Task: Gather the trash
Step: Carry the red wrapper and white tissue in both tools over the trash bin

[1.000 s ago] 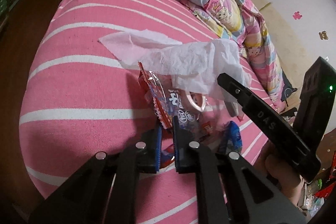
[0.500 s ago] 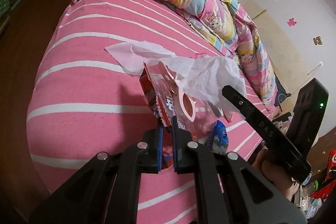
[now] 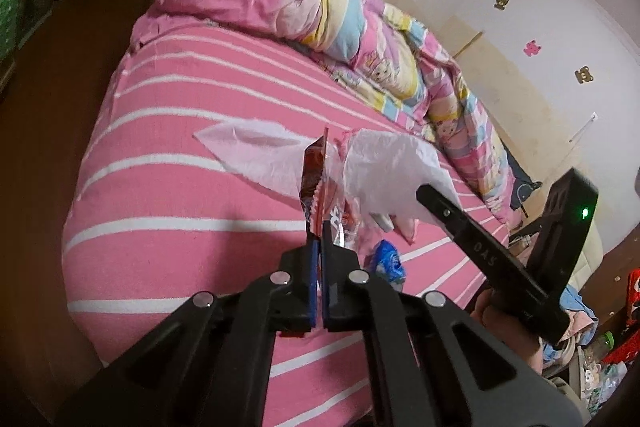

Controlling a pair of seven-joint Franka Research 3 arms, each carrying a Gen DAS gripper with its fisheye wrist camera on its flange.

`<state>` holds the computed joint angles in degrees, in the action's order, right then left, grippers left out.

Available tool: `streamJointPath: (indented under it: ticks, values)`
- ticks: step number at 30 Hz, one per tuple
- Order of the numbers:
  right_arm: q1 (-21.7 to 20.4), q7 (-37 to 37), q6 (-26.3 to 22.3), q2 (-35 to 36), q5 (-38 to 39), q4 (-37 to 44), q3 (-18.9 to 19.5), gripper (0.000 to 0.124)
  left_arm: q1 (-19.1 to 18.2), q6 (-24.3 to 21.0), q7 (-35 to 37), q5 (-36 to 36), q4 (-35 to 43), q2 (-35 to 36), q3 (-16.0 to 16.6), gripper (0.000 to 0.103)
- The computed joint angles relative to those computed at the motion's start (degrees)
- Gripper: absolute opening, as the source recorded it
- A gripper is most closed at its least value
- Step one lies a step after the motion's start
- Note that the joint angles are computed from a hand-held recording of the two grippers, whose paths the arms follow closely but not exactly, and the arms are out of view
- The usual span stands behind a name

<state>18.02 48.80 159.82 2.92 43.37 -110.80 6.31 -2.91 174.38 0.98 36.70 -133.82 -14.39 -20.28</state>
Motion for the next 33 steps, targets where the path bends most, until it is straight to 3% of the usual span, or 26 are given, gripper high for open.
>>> streamJointPath:
  ticks: [8,12,25,33]
  values:
    - [-0.13,-8.47,-1.58,-4.99,10.13,-3.18,-1.23,0.002,3.06,-1.84,-6.31,4.49,0.14,-3.33,-3.46,0.001]
    - [0.32,-9.83,-3.26,-8.31,12.24,-5.08,-2.45,0.002,2.84,-3.48,-8.36,5.73,1.34,-4.19,-4.31,0.001]
    - [1.48,-9.38,-5.78,-22.81,10.12,-14.51,-7.03,0.002,-3.08,-10.17,-9.52,8.43,8.57,-3.98,-5.54,0.001]
    - [-0.79,-4.26,-6.83,-30.27,3.70,-19.01,-9.55,0.002,-7.84,-12.82,-9.25,11.67,16.72,1.82,-6.03,0.001]
